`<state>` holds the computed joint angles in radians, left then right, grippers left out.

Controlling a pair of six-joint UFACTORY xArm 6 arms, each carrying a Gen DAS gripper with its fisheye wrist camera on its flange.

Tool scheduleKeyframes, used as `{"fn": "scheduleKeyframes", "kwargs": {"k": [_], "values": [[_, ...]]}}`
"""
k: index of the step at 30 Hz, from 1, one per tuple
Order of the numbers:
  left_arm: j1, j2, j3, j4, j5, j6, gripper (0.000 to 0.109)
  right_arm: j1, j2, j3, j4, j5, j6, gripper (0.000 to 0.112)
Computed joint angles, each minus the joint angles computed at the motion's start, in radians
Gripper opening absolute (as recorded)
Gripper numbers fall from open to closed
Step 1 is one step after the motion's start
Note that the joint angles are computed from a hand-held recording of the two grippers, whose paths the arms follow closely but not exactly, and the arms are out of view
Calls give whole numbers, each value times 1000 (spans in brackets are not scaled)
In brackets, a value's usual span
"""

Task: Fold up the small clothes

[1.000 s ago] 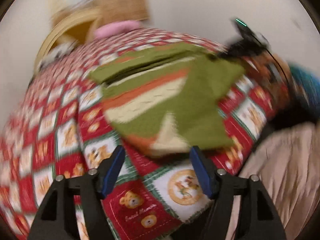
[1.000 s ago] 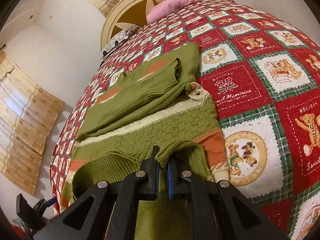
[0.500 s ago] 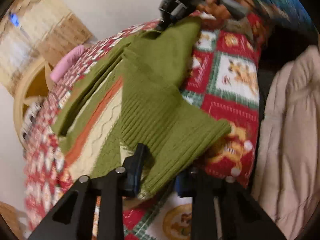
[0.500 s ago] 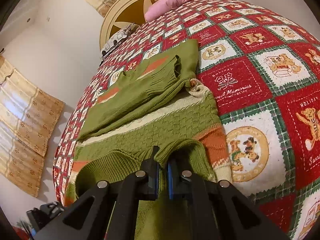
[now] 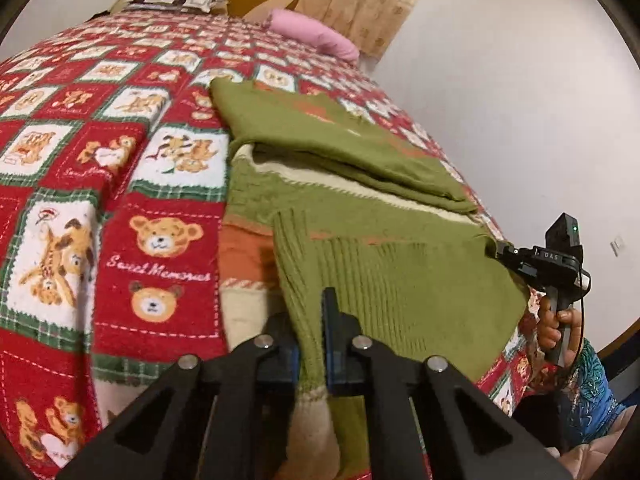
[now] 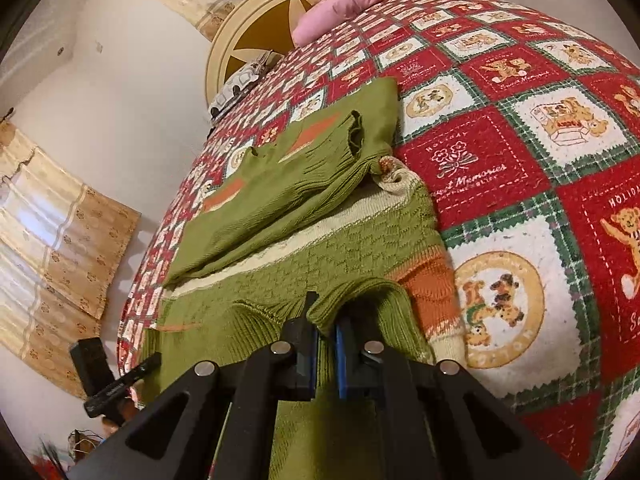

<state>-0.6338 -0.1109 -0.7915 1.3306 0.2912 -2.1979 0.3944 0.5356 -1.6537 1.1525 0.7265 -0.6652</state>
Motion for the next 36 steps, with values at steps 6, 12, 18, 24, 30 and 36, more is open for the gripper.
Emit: {"fn": "scheduleKeyframes", "kwargs": {"k": [6,12,18,24,30,36], "values": [[29,-5,-2,132,-56,-111,27,-53,-120,117,295,24,-241,58],[58,18,-24,240,-76,-224,27,-23,-197,172,146,-156,-291,58],[61,37,-42,229,-63,-209,29,60,-119,122,-248,-258,-166,58],[46,48,-53,118,-34,-76,37,119,-17,72,-655,-348,38,57],[-8,47,-58,39,76,-1,7,126,-68,139,-654,-389,24,10],[-43,-6,-47,82,152,-54,6,133,-182,225,-396,-423,-109,9]]}}
